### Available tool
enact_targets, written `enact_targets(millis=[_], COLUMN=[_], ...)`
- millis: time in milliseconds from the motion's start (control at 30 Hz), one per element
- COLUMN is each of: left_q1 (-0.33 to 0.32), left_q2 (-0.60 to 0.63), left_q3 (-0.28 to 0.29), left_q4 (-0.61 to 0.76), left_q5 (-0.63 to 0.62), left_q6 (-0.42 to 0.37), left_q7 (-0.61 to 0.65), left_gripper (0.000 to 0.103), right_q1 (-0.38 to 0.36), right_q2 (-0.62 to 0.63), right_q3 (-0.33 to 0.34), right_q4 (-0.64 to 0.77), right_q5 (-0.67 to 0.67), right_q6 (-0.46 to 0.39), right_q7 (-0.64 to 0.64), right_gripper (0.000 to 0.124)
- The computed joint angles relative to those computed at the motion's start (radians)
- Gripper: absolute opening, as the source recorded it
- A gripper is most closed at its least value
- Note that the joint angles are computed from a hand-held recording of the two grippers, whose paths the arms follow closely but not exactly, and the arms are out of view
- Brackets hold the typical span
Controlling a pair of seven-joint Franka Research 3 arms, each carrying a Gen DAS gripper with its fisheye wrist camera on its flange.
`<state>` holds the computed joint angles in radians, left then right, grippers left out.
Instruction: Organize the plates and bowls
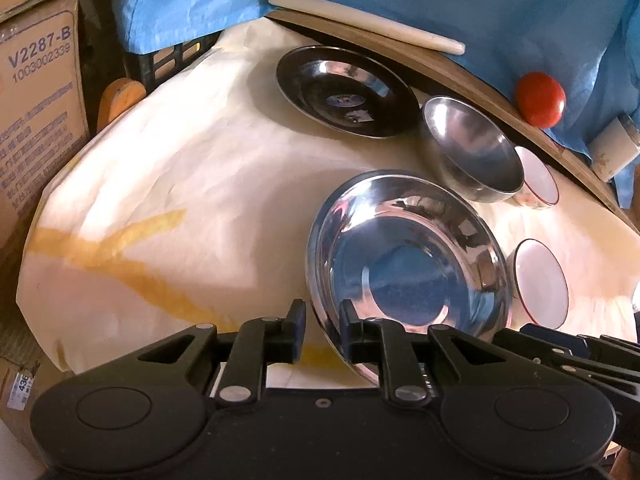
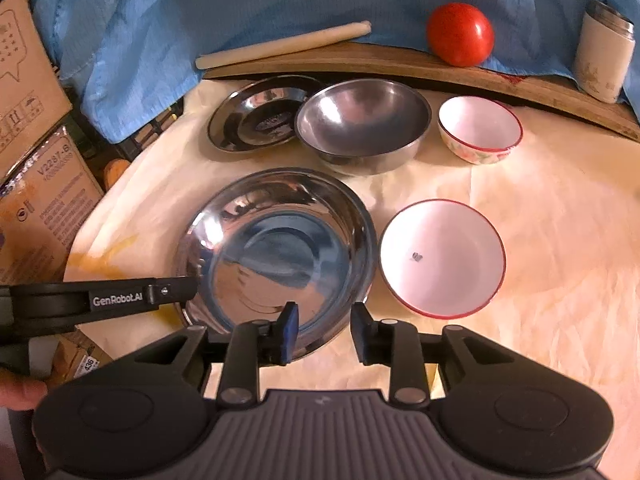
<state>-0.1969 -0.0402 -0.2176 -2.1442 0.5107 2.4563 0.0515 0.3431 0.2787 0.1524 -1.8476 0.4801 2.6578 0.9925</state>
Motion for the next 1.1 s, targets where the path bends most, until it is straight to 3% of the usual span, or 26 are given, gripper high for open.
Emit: enact_targets(millis=[67, 233, 300, 433, 500, 700, 867, 967, 1100], left_q1=[0.000, 0.002, 0.004, 0.011, 0.015, 0.034, 0.046, 0.057, 0.073], left_q2=[-0.002, -0.019, -0.030, -0.039, -0.038, -0.031, 0.007, 0.035, 0.078], left_q3=[0.000, -0.004, -0.006, -0.007, -0.006, 0.001, 0.019, 0.034, 0.057], left_q4=[0.001, 0.003, 0.002, 0.010, 0.016, 0.039, 0.091, 0.118, 0.152], left_q5=[-0.002, 0.016, 0.027, 0.027, 0.023, 0.058, 0.057, 0.064, 0.088], left_q6=[-0.004, -0.046, -0.066, -0.111, -0.129, -0.157, -0.168, -0.144, -0.108], left_q7=[-0.012, -0.079, -0.121, -0.195, -0.233, -0.373, -0.376, -0.363, -0.376], left_gripper=[0.022, 0.059, 0.068, 0.087, 0.090, 0.099, 0.102, 0.102, 0.102], right_q1=[-0.006, -0.030, -0.037, -0.052, -0.064, -0.093, -0.105, -0.098, -0.070], right_q2=[0.003, 0.008, 0.014, 0.035, 0.047, 0.094, 0.141, 0.198, 0.336], right_q3=[0.002, 0.006, 0.004, 0.003, 0.008, 0.025, 0.039, 0.042, 0.041], right_q4=[0.012, 0.046, 0.068, 0.120, 0.144, 0.222, 0.307, 0.402, 0.631], right_q5=[0.003, 0.033, 0.043, 0.067, 0.098, 0.188, 0.239, 0.238, 0.193], right_q6=[-0.022, -0.087, -0.119, -0.170, -0.179, -0.182, -0.194, -0.222, -0.294], right_q7=[-0.015, -0.072, -0.094, -0.141, -0.177, -0.276, -0.318, -0.296, -0.186], right_gripper=[0.041, 0.070, 0.083, 0.096, 0.102, 0.103, 0.103, 0.103, 0.103])
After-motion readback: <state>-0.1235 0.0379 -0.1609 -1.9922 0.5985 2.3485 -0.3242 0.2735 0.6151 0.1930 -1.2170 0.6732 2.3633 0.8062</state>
